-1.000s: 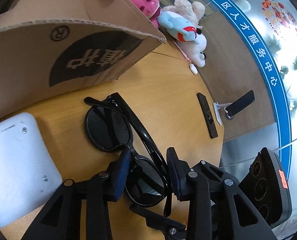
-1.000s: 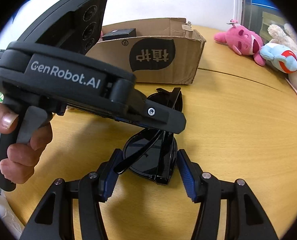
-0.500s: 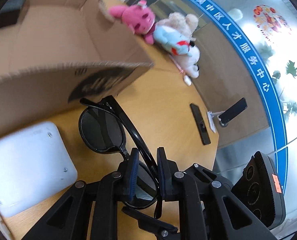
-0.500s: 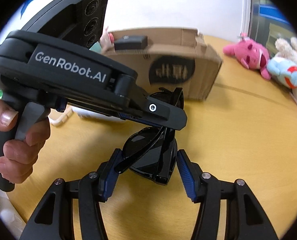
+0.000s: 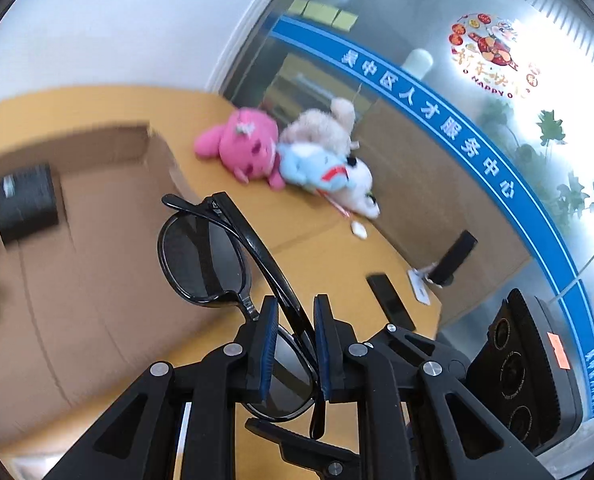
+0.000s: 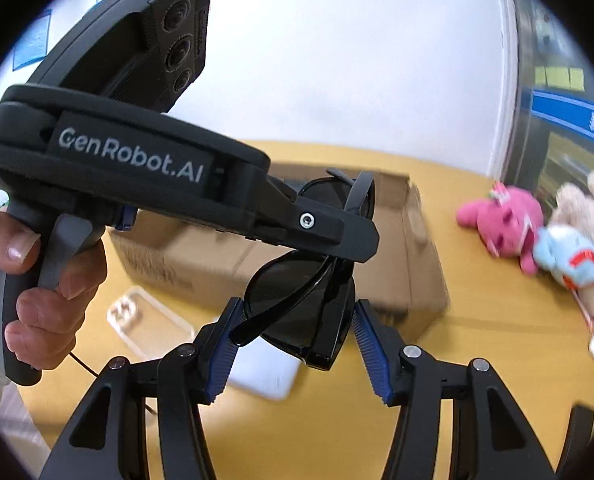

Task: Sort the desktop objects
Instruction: 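Grasp the sunglasses with the right gripper while the left gripper holds them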

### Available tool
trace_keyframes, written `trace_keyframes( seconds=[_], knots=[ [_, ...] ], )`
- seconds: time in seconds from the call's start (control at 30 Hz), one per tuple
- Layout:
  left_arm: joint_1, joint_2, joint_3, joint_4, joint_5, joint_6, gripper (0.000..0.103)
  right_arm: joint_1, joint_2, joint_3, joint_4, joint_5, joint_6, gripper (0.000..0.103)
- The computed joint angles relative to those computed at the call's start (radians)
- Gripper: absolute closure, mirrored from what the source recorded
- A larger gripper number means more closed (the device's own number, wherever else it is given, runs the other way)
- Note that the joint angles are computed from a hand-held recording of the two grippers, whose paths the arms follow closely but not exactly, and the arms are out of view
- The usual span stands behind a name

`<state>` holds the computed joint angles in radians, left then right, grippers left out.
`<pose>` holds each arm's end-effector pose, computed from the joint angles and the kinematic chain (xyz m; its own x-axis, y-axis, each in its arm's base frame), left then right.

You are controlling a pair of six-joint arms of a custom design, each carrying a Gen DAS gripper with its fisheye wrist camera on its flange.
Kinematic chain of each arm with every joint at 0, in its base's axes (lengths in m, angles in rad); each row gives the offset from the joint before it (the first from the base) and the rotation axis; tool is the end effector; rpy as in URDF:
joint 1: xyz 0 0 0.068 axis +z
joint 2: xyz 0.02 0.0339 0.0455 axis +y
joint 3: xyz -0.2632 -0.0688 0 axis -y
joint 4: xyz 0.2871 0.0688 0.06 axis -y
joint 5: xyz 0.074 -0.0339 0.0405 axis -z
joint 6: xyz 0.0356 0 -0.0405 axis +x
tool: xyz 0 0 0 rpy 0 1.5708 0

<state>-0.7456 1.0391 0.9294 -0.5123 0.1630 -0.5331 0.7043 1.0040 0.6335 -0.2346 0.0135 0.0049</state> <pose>0.1924 -0.1855 0.3050 -0.7581 0.0175 -0.6519 0.4424 0.7482 -0.4945 0.1970 0.1668 0.2252 -0.4366 -0.3646 -0.8225 -0.6368 0.7710 -0.0036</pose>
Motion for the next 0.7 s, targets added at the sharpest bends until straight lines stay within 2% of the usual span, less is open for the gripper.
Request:
trace_keyframes(
  seconds=[0.13,0.33,0.47,0.7],
  knots=[
    [0.128,0.073,0.154,-0.077,0.057,0.102,0.088,-0.021,0.142,0.143,0.056,-0.026,-0.037,0.048],
    [0.330,0.279,0.440,-0.200,0.163,0.250,0.088,-0.080,0.432,0.449,0.075,-0.106,-0.092,0.048],
    [0.441,0.462,0.616,-0.232,0.249,0.295,0.088,-0.119,0.631,0.674,0.027,-0.156,-0.115,0.048],
    [0.556,0.818,0.832,-0.237,0.390,0.313,0.090,-0.185,1.036,1.119,-0.194,-0.232,-0.135,0.049]
  ],
)
